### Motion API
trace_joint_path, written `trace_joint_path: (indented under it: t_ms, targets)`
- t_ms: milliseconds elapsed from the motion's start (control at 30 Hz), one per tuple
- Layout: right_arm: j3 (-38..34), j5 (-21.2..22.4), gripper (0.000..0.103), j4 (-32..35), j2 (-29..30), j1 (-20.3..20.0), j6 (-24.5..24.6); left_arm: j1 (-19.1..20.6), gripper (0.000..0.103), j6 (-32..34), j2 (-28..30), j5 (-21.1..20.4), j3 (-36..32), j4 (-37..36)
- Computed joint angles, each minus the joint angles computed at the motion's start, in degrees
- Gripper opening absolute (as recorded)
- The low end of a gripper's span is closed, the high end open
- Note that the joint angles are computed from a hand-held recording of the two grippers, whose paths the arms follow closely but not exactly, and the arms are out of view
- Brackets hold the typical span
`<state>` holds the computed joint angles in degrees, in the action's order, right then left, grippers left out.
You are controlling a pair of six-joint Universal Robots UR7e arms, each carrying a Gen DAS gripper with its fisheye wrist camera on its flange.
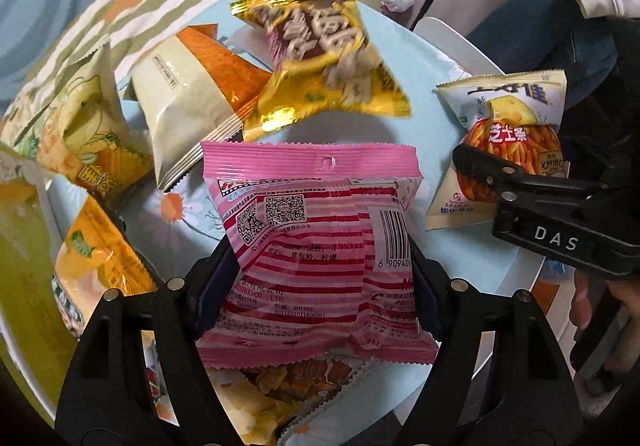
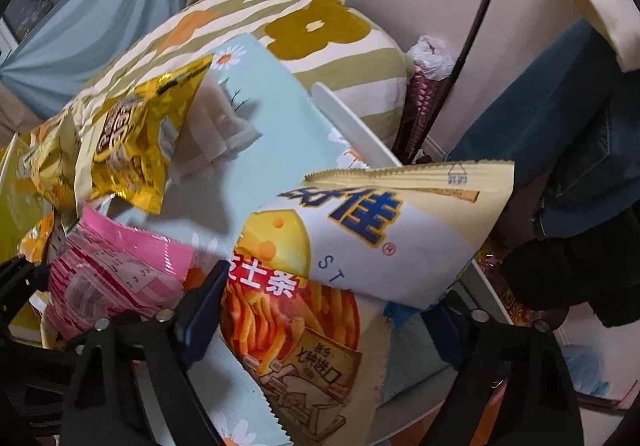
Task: Organize snacks
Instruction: 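Grasp the pink-striped bag with the left gripper while the right reaches the white-yellow bag, then carry the pink-striped bag and white-yellow chip bag into the yellow box and release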
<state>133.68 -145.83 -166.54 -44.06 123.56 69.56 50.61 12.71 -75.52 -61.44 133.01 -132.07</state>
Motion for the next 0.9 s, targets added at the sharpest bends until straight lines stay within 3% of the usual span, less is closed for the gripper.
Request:
trace_joint_path:
  t_ms: [200,533,900]
  targets:
    - [0.49,0.08,0.066,-0.89,-0.61,0.76,-3.68,-1.16,0.076,-2.46,-2.09,0.46,0.97,-0.15]
    - [1.10,-1.45,0.065,-1.81,-3.84,2.94,-10.22,-5.03,0.076,-9.15,-8.07,0.87,2.84,1.27]
    - [0.25,-1.58,0.065,-5.55,-6.27,5.72,-21.19,-9.65,0.076,-18.03,-15.28,2.89,3.90,2.62]
